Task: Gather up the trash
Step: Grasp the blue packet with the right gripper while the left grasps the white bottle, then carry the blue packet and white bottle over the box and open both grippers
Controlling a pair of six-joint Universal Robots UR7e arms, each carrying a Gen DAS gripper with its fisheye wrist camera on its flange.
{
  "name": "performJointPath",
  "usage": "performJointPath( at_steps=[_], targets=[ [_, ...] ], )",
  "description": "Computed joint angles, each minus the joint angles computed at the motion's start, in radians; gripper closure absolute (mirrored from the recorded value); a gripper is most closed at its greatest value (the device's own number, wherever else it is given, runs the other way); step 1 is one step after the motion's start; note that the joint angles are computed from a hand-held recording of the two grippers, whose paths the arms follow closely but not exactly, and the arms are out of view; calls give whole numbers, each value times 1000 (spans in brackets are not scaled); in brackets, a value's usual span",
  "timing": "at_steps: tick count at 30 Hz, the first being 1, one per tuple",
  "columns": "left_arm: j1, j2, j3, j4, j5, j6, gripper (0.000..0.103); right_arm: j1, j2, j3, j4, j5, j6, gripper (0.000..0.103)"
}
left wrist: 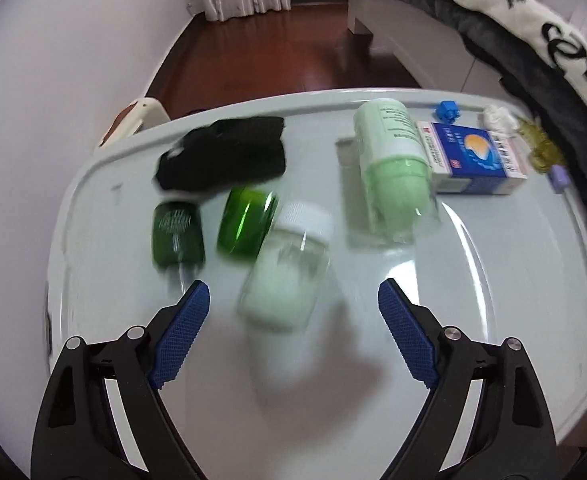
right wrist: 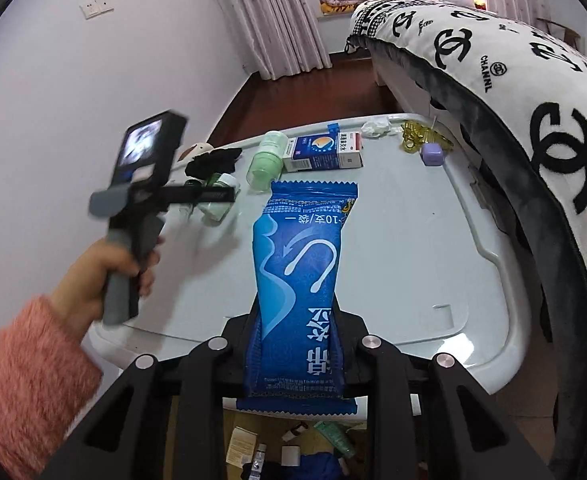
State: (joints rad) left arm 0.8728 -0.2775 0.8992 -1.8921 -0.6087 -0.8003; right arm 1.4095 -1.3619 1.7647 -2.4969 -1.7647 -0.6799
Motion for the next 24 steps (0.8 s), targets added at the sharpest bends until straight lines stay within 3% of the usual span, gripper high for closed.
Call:
performJointPath(
  at_steps=[1,3,5,8,12,17,20,24],
  targets=[
    [11,25,-52,58,-14,-9,38,-1,3,-6,10,-5,-1,75],
    [28,51,-100,121,-36,-36,49,-6,6,-17,28,-1,7,75],
    [32,37,-69,58,-49,-19,59,-12,9,-30,49,9,25,75],
    [30,22,-39,35,-60,-18,60,-12,10,-33,51,12,24,75],
    [1,-50,118,-88,-92,4,61,-9,4,-21,47,8,15,75],
    [-112,-200,438,-334,-147,53,61,-8,-21,5,34,14,-1,75],
    [-207,-289,632,-380,-191,-18,61,-9,-32,23,39,5,-13,75],
    [-290,-334,773,-386,-309,-156,61,-22,-58,57,84,-4,-10,75]
  ],
)
